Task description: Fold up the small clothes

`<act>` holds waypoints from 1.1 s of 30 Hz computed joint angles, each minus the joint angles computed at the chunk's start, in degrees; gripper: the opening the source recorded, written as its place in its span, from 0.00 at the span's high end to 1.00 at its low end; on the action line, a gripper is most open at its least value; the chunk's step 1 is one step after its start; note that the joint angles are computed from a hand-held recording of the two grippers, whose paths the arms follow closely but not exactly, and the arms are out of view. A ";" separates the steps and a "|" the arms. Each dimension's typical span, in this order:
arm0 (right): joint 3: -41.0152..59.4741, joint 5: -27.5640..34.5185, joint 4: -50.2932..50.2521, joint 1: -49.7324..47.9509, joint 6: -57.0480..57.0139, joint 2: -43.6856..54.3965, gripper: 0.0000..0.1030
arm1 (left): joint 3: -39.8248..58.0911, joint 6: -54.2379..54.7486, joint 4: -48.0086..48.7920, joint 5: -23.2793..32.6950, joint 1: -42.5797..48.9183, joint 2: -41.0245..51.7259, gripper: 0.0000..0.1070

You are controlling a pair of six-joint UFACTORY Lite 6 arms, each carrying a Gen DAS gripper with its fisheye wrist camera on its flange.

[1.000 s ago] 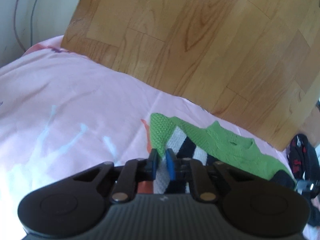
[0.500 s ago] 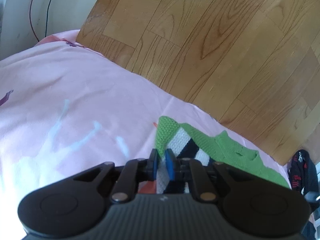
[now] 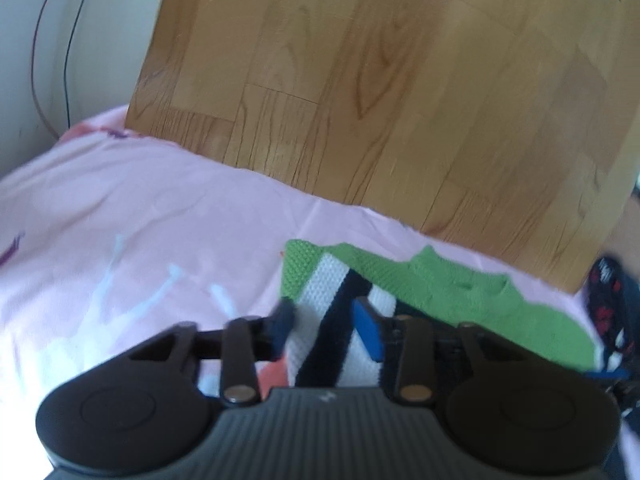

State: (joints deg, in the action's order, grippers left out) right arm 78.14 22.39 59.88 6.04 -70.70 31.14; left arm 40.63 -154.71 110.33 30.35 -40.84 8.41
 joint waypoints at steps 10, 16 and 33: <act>11.43 -9.47 11.10 2.46 -11.88 8.84 0.75 | 0.56 0.97 -5.74 0.07 1.96 0.87 0.94; 9.11 -9.85 24.07 -0.13 -19.16 9.17 0.53 | -0.64 0.19 -7.47 0.53 2.33 -0.41 0.77; -52.67 12.67 40.20 -51.27 -12.85 -40.35 0.52 | 1.72 -3.53 7.54 -9.05 -4.01 1.15 0.70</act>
State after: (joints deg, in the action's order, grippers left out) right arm 25.47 35.06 100.07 -45.23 -83.54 -9.21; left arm 42.35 -158.24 117.87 21.30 -44.84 9.56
